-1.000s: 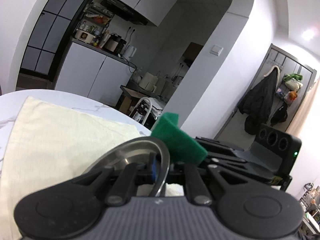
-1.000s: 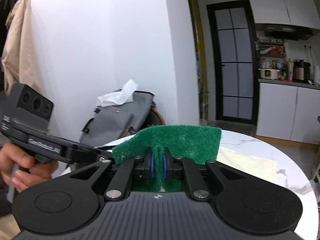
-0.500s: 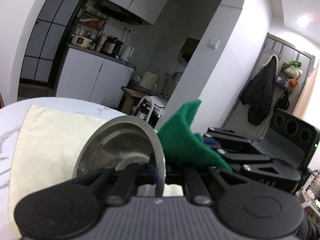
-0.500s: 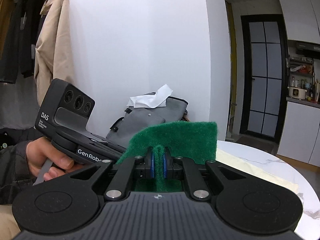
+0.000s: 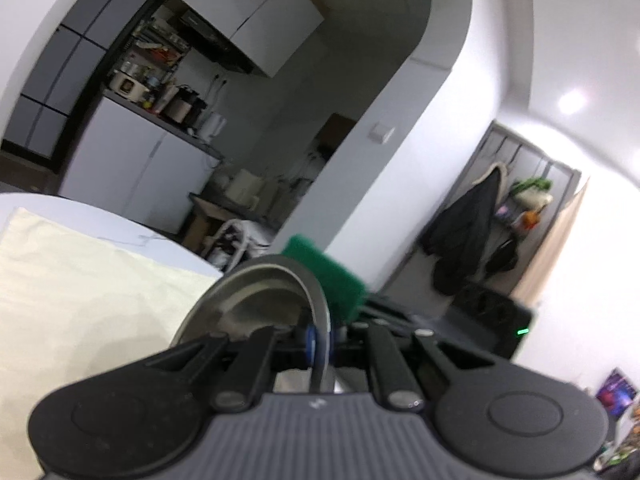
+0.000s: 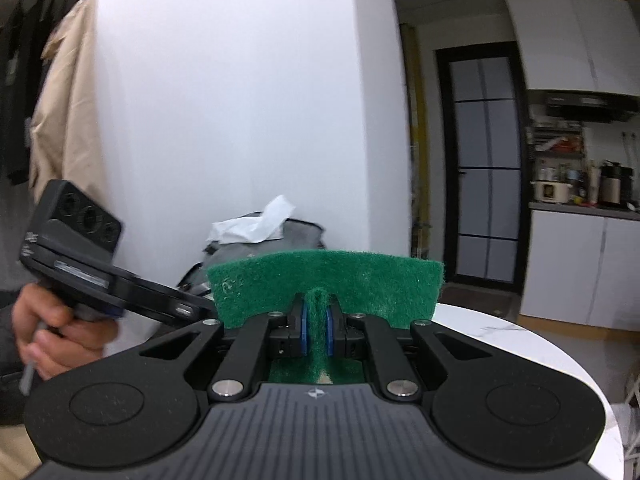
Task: Clean bowl
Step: 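Roll the left gripper to turn the bowl over, rim toward the pad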
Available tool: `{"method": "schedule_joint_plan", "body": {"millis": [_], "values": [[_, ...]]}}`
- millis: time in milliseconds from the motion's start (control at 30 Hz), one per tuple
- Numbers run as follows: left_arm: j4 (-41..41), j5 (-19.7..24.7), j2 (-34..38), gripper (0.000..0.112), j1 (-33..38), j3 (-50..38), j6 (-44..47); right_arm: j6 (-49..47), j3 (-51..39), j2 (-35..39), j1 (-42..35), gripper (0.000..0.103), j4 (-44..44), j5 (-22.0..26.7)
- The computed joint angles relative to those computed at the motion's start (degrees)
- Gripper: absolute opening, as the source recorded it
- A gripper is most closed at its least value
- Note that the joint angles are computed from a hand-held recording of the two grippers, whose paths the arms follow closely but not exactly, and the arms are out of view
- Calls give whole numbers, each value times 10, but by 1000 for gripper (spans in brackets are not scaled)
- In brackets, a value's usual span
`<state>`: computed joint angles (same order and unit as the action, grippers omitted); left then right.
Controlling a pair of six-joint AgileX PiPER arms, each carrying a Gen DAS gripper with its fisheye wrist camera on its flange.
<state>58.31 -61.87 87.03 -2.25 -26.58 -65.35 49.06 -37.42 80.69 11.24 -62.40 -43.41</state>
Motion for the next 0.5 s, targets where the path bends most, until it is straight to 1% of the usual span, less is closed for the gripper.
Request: {"method": "schedule_joint_plan", "body": {"millis": [67, 167, 200, 333, 367, 433, 500], "values": [[0, -13, 9, 7, 0, -2, -4, -2, -3, 9, -1, 10, 6, 9], [-5, -15, 21, 7, -1, -6, -7, -16, -2, 11, 3, 10, 19, 10], [-7, -13, 23, 7, -1, -7, -8, -20, 1, 9, 2, 10, 21, 3], [-7, -8, 30, 7, 2, -9, -10, -23, 9, 4, -4, 10, 4, -55], [-3, -13, 31, 7, 6, -7, -10, -28, 11, 1, -1, 10, 1, -62], [6, -21, 32, 7, 14, -6, -9, -43, 16, -5, 8, 10, 10, -56], [13, -32, 32, 7, 20, -5, -7, -33, 13, -1, 3, 10, 0, -66]]}}
